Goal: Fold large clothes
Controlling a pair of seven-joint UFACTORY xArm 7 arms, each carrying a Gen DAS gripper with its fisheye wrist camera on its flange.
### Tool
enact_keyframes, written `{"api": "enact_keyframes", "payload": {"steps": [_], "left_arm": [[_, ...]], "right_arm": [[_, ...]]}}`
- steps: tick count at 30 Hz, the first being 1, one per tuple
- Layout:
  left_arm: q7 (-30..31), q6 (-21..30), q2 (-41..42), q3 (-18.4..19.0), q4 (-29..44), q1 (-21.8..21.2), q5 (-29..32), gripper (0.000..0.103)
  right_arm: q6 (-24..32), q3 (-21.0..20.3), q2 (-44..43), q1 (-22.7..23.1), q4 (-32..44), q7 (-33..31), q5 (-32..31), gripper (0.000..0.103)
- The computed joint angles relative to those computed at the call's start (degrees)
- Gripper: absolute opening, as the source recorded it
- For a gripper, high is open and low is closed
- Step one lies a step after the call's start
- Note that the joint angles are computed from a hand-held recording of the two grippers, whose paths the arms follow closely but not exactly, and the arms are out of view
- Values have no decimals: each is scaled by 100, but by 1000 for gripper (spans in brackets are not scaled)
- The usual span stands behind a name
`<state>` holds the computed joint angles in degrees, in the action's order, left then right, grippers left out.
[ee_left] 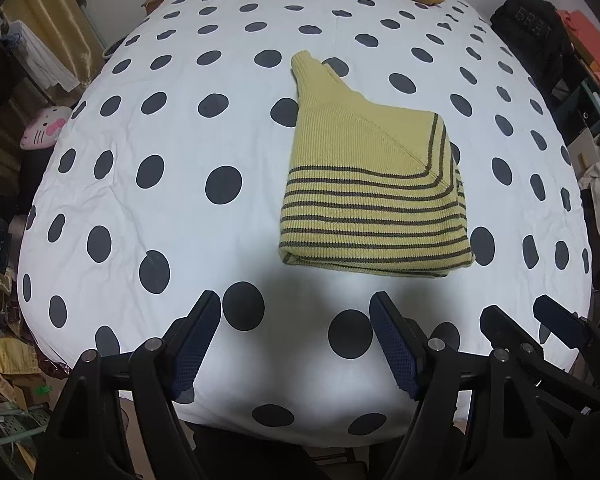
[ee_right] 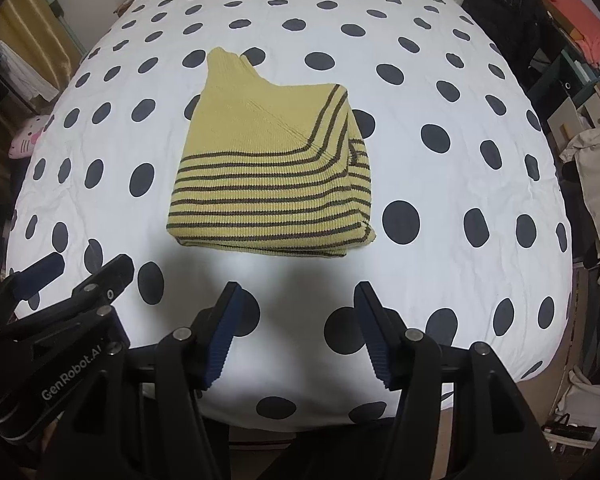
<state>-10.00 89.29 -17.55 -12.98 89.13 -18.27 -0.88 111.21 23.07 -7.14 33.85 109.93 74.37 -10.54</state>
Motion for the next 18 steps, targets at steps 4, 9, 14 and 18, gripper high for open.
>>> {"api": "enact_keyframes", "payload": {"steps": [4, 9, 14, 18], "left_arm": [[-41, 22, 118, -1, 93, 14, 44, 77], [-88, 79, 279, 10, 201, 11, 85, 77], [-166, 129, 534, 30, 426, -9, 119, 77], [-148, 146, 665, 58, 506, -41, 150, 78]], "right_arm": [[-10, -7, 87, 20, 66, -67, -29, 59], [-138, -112, 100, 10, -6, -157, 61, 59], [-203, -182, 177, -34, 38, -350, 57, 59], [-182, -220, 307, -21, 174, -454, -7, 59]]}}
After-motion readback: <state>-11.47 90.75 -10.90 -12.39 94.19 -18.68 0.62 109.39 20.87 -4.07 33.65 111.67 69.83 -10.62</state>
